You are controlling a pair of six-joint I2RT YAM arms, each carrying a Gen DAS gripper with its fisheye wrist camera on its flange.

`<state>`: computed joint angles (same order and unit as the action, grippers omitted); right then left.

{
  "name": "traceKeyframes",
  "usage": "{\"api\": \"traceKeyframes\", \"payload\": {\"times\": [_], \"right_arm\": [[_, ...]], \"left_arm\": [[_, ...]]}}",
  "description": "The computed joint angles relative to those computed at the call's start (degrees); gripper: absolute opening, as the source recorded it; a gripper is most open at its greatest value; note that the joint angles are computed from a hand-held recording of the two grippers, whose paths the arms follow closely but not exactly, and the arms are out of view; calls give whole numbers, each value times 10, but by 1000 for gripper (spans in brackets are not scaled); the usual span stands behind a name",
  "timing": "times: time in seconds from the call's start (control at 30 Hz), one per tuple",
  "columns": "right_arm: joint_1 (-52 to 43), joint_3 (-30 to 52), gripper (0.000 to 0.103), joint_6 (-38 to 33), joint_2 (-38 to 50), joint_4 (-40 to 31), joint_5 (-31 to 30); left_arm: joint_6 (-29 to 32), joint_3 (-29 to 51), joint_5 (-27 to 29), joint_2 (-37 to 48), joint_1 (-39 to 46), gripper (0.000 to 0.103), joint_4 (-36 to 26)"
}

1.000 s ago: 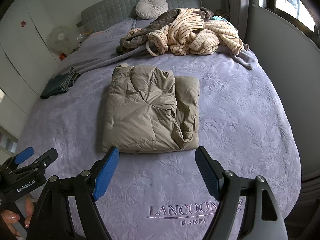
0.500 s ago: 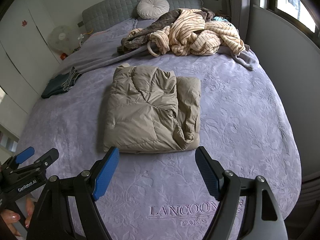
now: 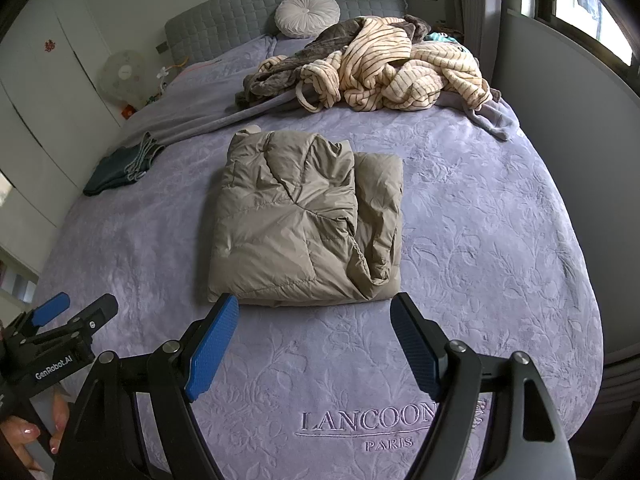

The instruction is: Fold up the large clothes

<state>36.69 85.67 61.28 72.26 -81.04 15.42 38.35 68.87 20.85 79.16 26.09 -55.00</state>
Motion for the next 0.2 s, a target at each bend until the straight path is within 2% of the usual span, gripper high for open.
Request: {"api": "traceKeyframes", "payload": {"times": [0.2], "right_arm": [[5, 7, 81, 5, 3, -5, 1]], "left_arm": [[7, 5, 3, 0, 7, 103, -10]]}}
